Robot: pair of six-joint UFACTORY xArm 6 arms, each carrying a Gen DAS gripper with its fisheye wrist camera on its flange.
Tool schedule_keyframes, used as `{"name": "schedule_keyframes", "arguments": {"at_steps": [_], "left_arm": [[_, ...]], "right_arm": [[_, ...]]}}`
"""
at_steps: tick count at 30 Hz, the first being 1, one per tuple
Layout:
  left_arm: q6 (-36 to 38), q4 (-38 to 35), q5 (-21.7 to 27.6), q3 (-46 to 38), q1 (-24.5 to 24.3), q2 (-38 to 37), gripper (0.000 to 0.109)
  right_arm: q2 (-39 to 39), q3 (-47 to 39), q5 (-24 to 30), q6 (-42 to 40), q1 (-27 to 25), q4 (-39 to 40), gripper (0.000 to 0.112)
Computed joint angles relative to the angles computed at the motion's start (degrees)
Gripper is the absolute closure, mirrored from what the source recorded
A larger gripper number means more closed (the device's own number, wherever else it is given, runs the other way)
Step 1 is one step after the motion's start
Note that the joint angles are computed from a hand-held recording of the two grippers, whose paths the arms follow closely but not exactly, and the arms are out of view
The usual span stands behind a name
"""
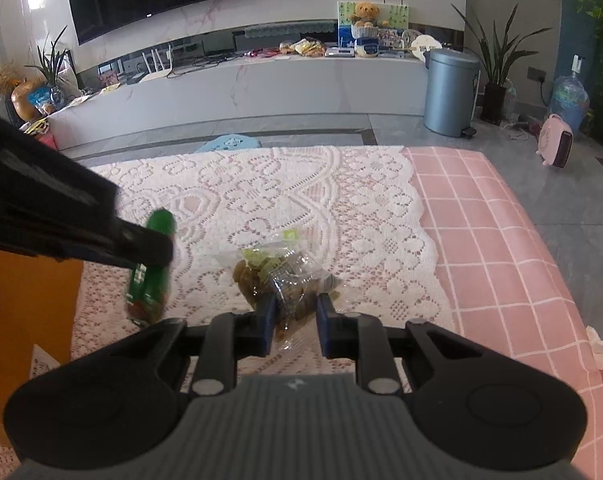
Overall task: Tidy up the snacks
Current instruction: 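Carry the green sausage and clear bag over the box with both grippers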
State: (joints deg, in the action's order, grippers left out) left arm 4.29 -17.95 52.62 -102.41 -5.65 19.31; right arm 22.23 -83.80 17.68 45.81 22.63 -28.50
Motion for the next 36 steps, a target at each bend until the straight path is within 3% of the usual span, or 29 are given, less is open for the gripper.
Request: {"name": "schedule_keyframes", "arguments": {"at_steps": [13, 23, 32, 36], "left_arm": [[6.62, -7.87, -2.15, 12.89, 5.77, -15.16, 0.082], [13.00, -13.51, -0.47, 20.47, 13.22, -23.92, 0.082], [16.88, -15.71, 2.40, 22.69, 20.70, -26.91, 0.083], [18.51, -15.33, 6.06, 20.77, 23.91, -25.48, 0.083]], "right_arm": [[-11.82, 9.26, -1.81, 21.18, 4.51, -17.13, 0.096], [-17.13, 9.92, 1.43, 32.75, 12.29, -26.64, 0.097], [-13.39, 2.78, 5.38, 25.92, 18.60, -23.35, 0.099], [-9.84, -1.77, 5.94, 19.39, 20.26, -16.98, 0.099]]}}
